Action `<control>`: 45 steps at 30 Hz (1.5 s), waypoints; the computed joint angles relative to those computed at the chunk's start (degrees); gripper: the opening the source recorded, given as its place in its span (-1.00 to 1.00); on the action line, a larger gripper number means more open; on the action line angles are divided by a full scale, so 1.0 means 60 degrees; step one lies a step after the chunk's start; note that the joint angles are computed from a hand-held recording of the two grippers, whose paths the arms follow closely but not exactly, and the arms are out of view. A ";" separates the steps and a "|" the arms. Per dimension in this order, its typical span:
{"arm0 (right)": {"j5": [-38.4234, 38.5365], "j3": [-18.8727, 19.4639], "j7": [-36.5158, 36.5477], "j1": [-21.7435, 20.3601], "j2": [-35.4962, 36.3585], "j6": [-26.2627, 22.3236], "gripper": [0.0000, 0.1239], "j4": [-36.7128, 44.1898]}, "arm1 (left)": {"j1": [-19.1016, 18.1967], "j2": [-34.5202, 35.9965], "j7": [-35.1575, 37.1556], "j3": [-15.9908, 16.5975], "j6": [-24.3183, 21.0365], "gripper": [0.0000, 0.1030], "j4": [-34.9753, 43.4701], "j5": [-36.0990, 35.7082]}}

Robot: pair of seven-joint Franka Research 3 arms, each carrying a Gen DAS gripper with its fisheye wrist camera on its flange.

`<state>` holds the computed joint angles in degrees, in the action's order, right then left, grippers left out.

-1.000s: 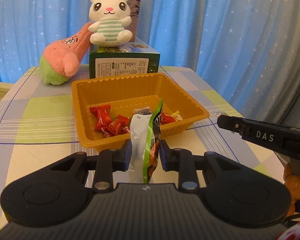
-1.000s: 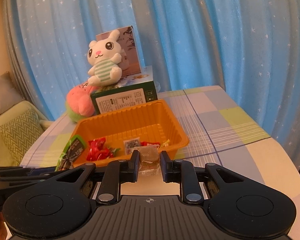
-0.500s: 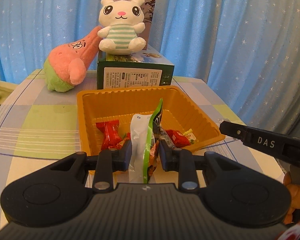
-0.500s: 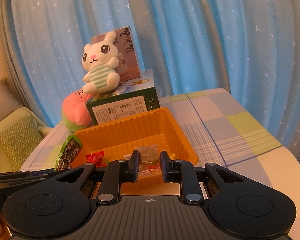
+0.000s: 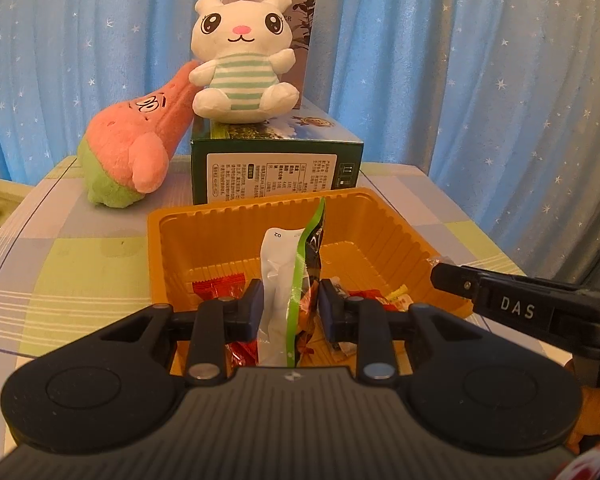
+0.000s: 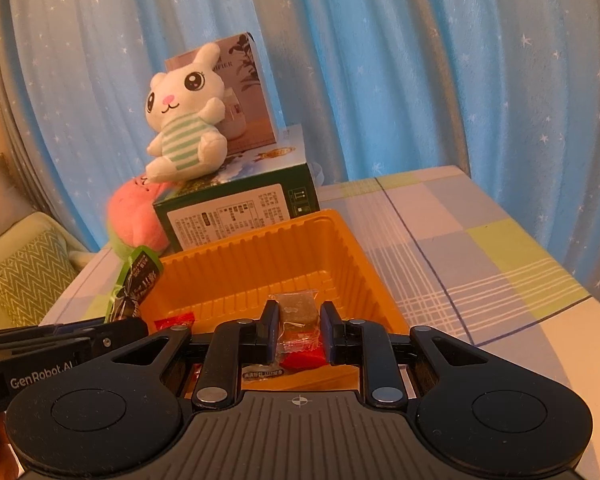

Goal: Organize snacks
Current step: 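Carry the held packet and brown candy over the orange tray with both tools, then open both tools to drop the packet and brown candy into the tray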

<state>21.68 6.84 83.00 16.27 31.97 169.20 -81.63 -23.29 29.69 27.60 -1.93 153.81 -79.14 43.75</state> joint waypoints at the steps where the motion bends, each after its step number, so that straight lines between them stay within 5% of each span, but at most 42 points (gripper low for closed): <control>1: -0.0048 -0.0070 0.0067 0.0050 0.0085 -0.0059 -0.64 0.0118 | 0.0033 0.0071 0.0081 -0.0026 -0.0016 -0.49 0.0096 -0.0053; 22: -0.0656 -0.0312 0.0686 0.0367 0.1601 -0.0703 -0.64 0.2261 | 0.0308 0.0906 0.1039 -0.0045 -0.0017 -0.49 0.1147 -0.1287; 34: -0.0727 -0.0433 0.1077 0.0321 0.1758 -0.0796 -0.64 0.2424 | 0.0297 0.1509 0.1409 -0.0040 0.0052 -0.47 0.1823 -0.1850; 36: -0.0714 -0.0415 0.1120 0.0288 0.1762 -0.0826 -0.64 0.2433 | 0.0366 0.1538 0.1309 -0.0050 0.0456 -0.35 0.1726 -0.1977; 37: -0.0705 -0.0404 0.1137 0.0272 0.1762 -0.0837 -0.64 0.2439 | 0.0359 0.1536 0.1298 -0.0041 0.0407 -0.04 0.1722 -0.2040; 38: -0.0701 -0.0397 0.1147 0.0263 0.1749 -0.0824 -0.64 0.2421 | 0.0332 0.1522 0.1285 -0.0002 0.0371 0.01 0.1708 -0.2044; 45: -0.0619 -0.0273 0.1103 0.0180 0.1730 -0.0791 -0.64 0.2431 | 0.0257 0.1367 0.1208 0.0128 -0.0001 0.01 0.1618 -0.1916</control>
